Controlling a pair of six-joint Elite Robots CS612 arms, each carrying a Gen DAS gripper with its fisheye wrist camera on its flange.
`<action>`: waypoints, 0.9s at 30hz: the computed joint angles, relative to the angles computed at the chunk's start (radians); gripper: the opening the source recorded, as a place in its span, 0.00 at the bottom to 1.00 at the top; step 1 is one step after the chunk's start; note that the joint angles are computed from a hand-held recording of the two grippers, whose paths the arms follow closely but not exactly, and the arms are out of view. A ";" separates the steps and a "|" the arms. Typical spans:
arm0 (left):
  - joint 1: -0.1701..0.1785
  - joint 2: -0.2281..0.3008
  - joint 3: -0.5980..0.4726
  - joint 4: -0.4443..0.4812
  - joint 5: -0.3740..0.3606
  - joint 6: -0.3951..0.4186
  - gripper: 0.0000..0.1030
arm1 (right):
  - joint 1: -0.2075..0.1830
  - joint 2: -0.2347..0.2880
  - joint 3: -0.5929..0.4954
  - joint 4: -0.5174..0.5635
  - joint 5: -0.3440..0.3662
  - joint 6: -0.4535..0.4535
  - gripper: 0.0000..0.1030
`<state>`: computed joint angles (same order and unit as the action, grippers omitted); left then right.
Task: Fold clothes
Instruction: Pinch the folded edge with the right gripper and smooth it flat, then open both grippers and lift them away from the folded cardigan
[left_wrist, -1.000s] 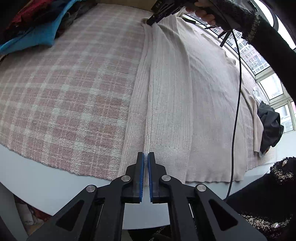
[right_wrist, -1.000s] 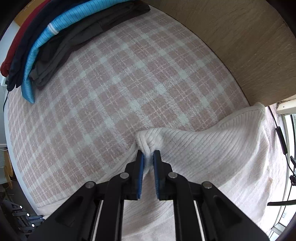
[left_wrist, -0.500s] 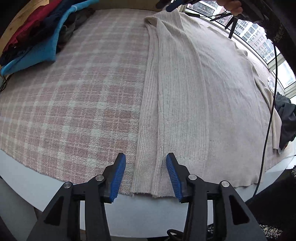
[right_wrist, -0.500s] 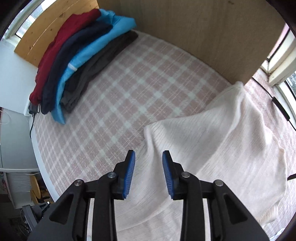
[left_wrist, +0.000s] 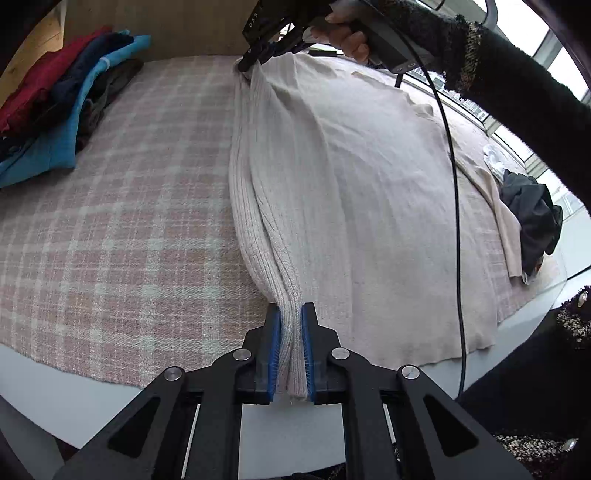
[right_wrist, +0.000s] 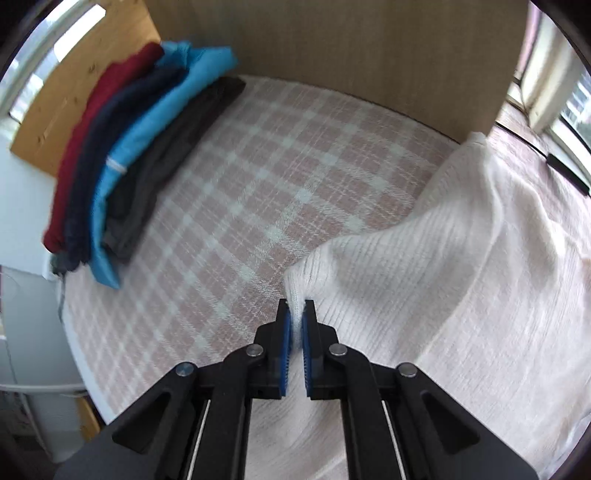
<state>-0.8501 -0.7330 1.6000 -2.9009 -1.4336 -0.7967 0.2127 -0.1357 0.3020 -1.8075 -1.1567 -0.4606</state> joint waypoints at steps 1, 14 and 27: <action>-0.004 -0.007 0.003 -0.009 0.003 0.022 0.10 | -0.019 -0.035 0.068 -0.041 0.048 0.027 0.05; -0.028 0.033 -0.127 0.132 -0.159 0.348 0.08 | -0.175 -0.184 0.492 -0.350 0.180 0.340 0.09; -0.004 -0.040 -0.040 0.172 -0.127 0.213 0.20 | -0.174 -0.333 0.694 -0.391 0.139 0.126 0.20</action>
<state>-0.8546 -0.7727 1.5599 -2.7286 -1.5608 -0.5835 0.0384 -0.4686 0.9962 -2.1985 -1.0177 -0.3351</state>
